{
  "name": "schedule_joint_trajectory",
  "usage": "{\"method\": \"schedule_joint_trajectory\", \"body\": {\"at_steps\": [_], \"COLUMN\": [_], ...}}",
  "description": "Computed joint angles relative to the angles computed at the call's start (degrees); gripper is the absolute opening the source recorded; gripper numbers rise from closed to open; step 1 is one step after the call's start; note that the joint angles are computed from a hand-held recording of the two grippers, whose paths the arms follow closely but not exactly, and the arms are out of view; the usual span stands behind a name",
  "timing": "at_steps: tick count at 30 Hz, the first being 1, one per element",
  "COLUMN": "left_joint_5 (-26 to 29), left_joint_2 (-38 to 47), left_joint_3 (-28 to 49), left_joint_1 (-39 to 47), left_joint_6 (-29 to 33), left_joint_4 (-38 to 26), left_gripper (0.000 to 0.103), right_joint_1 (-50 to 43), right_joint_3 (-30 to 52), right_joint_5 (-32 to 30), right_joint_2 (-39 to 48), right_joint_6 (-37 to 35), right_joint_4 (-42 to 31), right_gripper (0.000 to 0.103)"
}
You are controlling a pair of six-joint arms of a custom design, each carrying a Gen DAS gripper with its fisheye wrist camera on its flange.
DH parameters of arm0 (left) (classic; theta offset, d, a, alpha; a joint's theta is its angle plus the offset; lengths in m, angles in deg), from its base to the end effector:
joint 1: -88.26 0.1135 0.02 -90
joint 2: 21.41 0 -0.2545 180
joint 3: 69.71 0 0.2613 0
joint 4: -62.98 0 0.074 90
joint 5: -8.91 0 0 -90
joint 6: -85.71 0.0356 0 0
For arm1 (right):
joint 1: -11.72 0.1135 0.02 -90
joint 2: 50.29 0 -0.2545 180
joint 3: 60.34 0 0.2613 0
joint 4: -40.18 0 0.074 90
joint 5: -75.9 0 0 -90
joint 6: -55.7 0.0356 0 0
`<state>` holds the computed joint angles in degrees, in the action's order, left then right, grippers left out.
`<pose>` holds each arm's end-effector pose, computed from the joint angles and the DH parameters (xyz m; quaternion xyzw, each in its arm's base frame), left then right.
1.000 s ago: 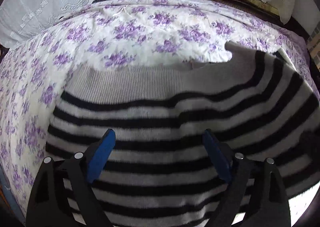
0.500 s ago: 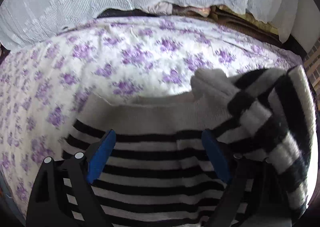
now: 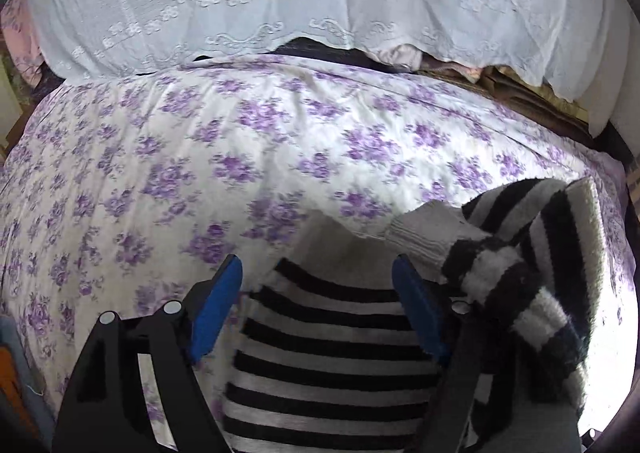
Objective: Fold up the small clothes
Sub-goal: 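Lift the held side and fold it over the other half with the right gripper, then lower the folded sweater onto the quilt and open the right gripper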
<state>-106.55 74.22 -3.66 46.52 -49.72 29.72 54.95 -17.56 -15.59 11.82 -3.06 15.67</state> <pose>0.2495 -0.2021 0.1433 -0.0822 0.9460 -0.0027 0.3136 0.1644 0.1559 0.1760 -0.1011 0.9143 0.2467 0.3048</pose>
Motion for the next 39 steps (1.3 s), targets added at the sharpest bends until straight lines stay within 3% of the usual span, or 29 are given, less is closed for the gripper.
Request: {"method": "schedule_joint_trajectory", "body": {"at_steps": [6,12,17,23,25,28,31,39], "left_joint_5": [0.87,1.52,4.57,2.73,2.88,3.55,3.16,-0.98], "left_joint_2": [-3.9,-0.76,-6.11,-14.11,-17.07,-21.32,-22.98,-24.04], "left_joint_3": [-7.41,-11.18,-19.71,-26.74,-28.58,-30.92,-30.94,-25.45], "left_joint_1": [6.19,11.89,18.02,19.03,18.53,16.56,13.76,2.62], "left_joint_6": [2.1,-1.33,-2.11,-0.67,-1.4,-4.48,-6.45,-11.53], "left_joint_4": [3.85,5.84,9.74,7.81,6.77,4.63,2.21,-4.31], "left_gripper": [0.074,0.075,0.075,0.075,0.077,0.078,0.078,0.084], "right_joint_1": [6.27,7.77,8.81,10.93,10.74,9.95,9.32,7.02], "right_joint_3": [5.74,10.95,14.68,16.91,17.93,18.29,16.04,2.32], "right_joint_5": [2.26,1.19,0.51,1.45,0.95,-1.47,-2.11,1.05], "right_joint_2": [11.35,24.72,34.26,41.73,43.18,42.89,38.84,17.08], "right_joint_6": [2.47,4.63,5.89,5.82,4.11,0.4,-0.53,-4.0], "right_joint_4": [3.59,7.44,9.42,11.67,11.61,10.96,10.72,8.4], "right_gripper": [0.023,0.024,0.024,0.026,0.031,0.043,0.043,0.044]}}
